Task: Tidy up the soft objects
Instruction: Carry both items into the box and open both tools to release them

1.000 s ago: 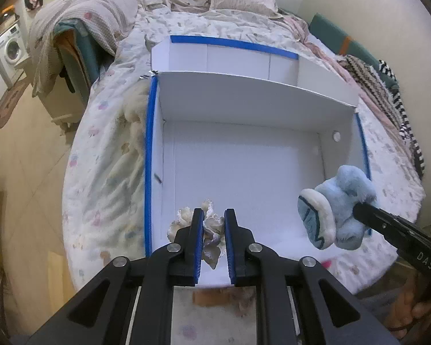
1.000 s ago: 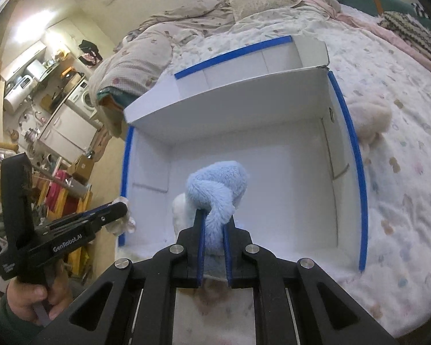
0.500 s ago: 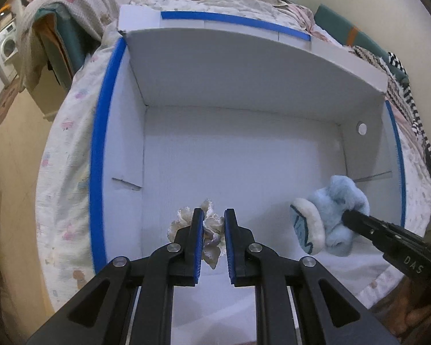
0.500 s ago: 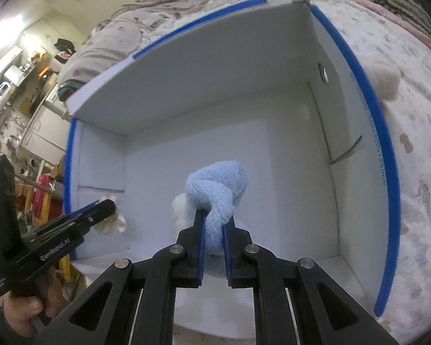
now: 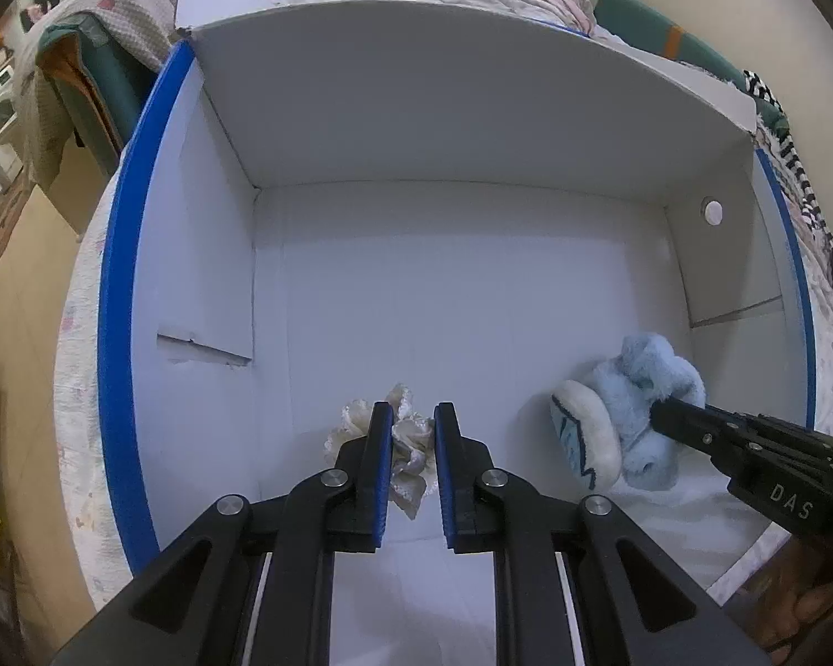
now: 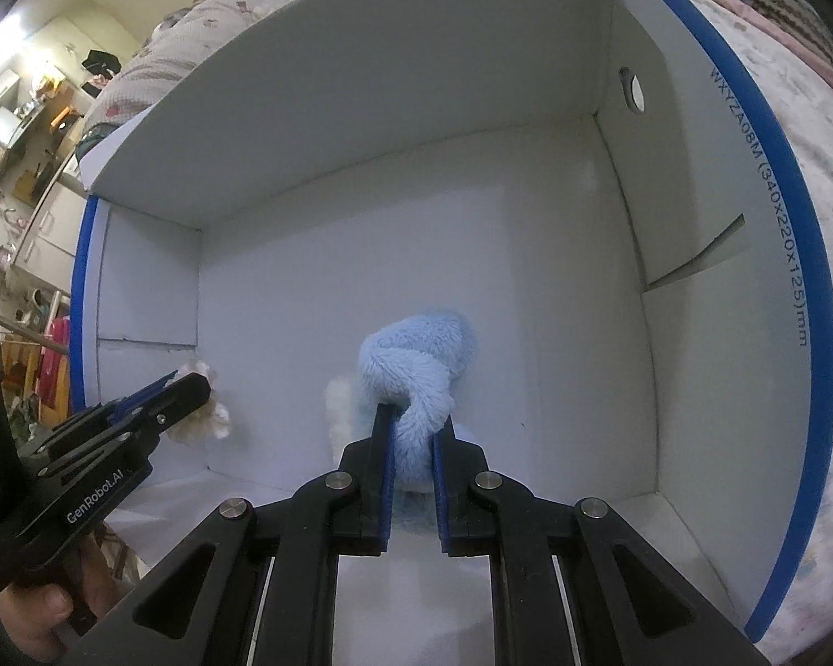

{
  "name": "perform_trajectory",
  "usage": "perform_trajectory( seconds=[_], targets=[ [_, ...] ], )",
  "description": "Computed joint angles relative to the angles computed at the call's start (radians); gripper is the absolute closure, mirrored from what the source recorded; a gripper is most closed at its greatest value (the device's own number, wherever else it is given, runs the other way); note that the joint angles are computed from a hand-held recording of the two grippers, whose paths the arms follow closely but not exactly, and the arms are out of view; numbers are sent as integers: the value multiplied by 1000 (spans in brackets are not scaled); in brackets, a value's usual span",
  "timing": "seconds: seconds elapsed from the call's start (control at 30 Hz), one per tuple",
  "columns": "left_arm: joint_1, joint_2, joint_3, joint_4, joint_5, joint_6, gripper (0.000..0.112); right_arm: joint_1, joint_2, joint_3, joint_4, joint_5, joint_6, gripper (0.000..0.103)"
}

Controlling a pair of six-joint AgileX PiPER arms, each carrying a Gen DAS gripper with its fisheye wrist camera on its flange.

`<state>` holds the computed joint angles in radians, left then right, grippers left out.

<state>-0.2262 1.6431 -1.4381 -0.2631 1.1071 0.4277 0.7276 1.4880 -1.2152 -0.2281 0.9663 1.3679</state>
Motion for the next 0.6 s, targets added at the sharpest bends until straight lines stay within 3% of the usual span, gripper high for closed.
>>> perform_trajectory(
  seconds=[0.27,0.47,0.53,0.57,0.6],
  targets=[
    [-3,-31,23,-1,-36,16,99,3,46,-37,-7,31,-4,89],
    [-10,-34,16,10,-23,15,93,25,75,-88,-54,80,-3,80],
    [-8,-37,15,11,-21,13,88,31,80,-101,-71,89,0,74],
    [-7,-40,14,10,-18,10,86,36,81,-106,-80,91,5,66],
    [-4,-43,13,4,-19,10,80,40,83,-111,-91,94,13,47]
  ],
)
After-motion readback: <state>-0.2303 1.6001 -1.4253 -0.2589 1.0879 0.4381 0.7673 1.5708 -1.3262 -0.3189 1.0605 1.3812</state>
